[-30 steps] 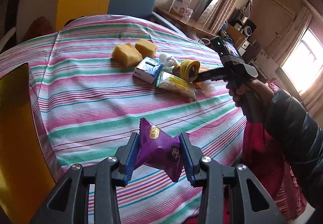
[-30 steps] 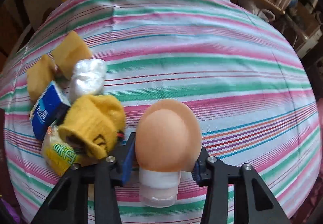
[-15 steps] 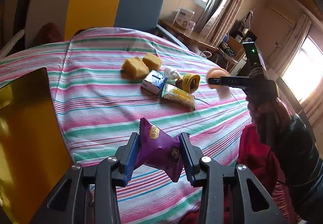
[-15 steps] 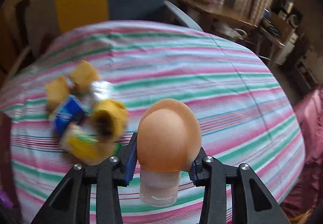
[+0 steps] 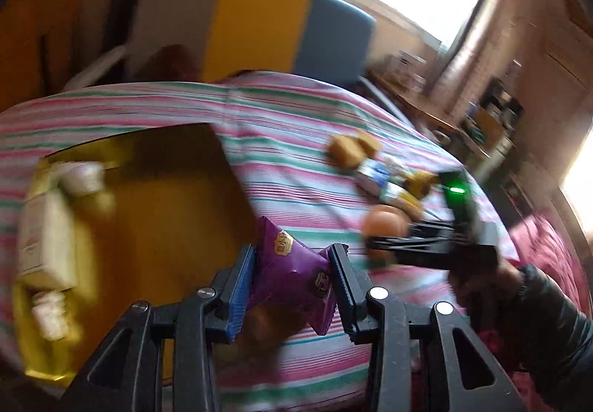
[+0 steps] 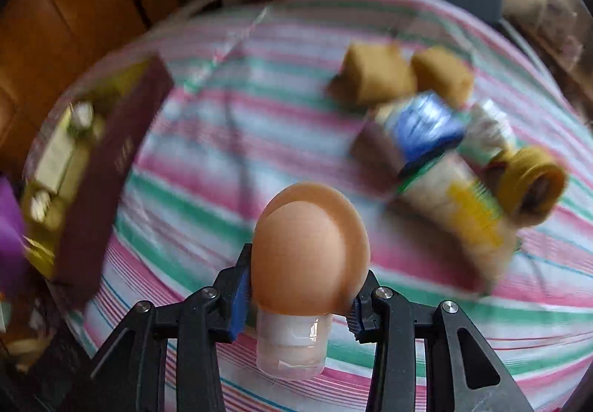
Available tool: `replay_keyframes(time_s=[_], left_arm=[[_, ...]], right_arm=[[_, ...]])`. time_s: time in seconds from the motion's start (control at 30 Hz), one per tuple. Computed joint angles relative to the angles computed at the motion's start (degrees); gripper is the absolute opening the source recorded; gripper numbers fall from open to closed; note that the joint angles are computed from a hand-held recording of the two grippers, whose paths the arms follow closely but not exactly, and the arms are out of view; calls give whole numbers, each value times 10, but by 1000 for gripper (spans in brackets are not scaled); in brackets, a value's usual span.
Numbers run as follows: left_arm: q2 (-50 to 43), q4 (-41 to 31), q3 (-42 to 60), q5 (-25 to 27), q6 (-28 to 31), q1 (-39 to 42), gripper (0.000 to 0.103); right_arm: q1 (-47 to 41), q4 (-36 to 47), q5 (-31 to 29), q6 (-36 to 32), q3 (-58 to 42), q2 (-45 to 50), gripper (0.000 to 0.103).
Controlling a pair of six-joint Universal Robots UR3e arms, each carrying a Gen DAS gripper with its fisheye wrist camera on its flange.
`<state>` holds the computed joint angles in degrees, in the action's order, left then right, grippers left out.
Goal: Organize objects
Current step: 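Carry the purple candy into the gold tray with the left tool while the right tool holds the egg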
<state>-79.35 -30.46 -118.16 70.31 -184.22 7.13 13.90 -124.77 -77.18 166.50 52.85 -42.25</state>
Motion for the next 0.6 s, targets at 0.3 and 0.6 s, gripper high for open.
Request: replay_keyframes(time_s=[0.3, 0.6], left_arm=[[241, -163, -124, 0, 86, 246, 40], [282, -198, -172, 0, 139, 322, 40]], right_arm=[[1, -1, -2, -10, -4, 6, 42], [-4, 19, -3, -15, -33, 16, 42]])
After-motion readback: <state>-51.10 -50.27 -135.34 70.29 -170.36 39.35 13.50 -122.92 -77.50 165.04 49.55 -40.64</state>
